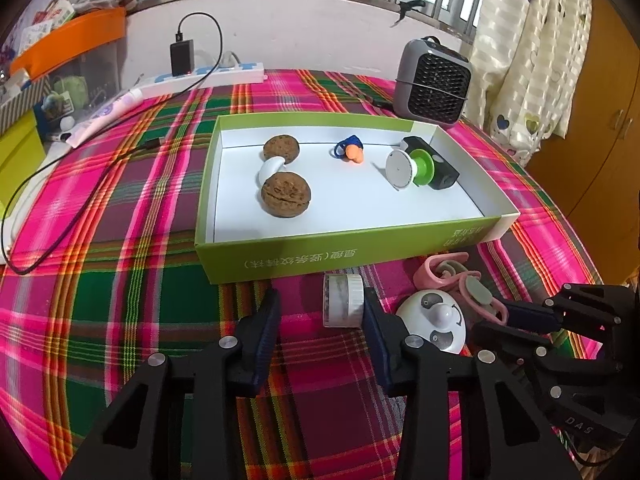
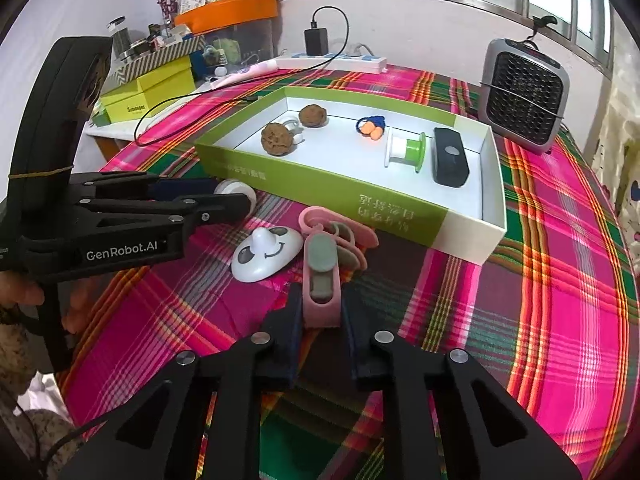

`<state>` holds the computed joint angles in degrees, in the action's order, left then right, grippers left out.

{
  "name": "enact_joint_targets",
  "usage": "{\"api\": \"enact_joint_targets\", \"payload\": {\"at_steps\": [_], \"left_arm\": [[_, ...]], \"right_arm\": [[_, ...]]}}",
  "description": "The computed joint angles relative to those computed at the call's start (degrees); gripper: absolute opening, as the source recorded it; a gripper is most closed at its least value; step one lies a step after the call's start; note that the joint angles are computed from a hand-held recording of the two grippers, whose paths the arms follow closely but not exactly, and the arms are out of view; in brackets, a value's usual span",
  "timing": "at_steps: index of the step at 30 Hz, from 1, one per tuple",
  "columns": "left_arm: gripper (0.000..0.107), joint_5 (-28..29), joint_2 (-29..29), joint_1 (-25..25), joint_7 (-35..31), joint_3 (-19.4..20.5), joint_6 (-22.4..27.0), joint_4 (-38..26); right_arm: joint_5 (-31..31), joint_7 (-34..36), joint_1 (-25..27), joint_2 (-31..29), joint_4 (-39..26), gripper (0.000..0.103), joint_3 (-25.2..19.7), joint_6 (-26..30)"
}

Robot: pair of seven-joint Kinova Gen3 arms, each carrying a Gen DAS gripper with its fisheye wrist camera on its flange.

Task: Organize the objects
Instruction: 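Close the right gripper on the pink clip while the left tool lowers toward the jar, then close the left gripper on the white jar while the right holds the pink clip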

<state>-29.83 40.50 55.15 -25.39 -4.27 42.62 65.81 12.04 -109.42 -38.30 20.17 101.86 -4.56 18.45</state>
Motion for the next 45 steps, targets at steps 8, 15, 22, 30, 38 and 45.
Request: {"api": "enact_joint_targets", "payload": {"at_steps": [8, 15, 22, 30, 38, 45], "left_arm": [[0.023, -1.0, 0.0, 0.5, 0.3, -0.3, 0.7, -0.1], [0.017, -1.9, -0.5, 1.0, 0.6, -0.4, 0.5, 0.6], [0.017, -2.3, -0.8, 1.2, 0.6, -0.1, 0.1, 1.2], [0.021, -1.6, -0.3, 0.7, 0.1, 0.5, 1.1, 0.3], [0.025, -0.8, 1.1, 0.4, -0.9, 0.4, 2.3, -1.6], [0.025, -0.7, 1.6, 0.5, -1.3, 0.3, 3.4, -2.8]], "right_arm": [[1.6, -3.6, -1.8, -1.2, 1.9, 0.018, 2.3, -0.5], [6.6, -11.7, -4.8, -2.5, 3.9, 0.018, 6.1, -0.3], [12.3, -18.9, -6.2, -3.6, 5.4, 0.018, 7.3, 0.3], [15.0, -21.4, -4.3, -3.3, 4.8, 0.018, 5.0, 1.2], [14.5, -19.7, -3.4, -2.3, 3.2, 0.023, 3.9, 2.1], [14.5, -19.9, -3.4, -1.8, 2.5, 0.024, 4.0, 2.5]]}}
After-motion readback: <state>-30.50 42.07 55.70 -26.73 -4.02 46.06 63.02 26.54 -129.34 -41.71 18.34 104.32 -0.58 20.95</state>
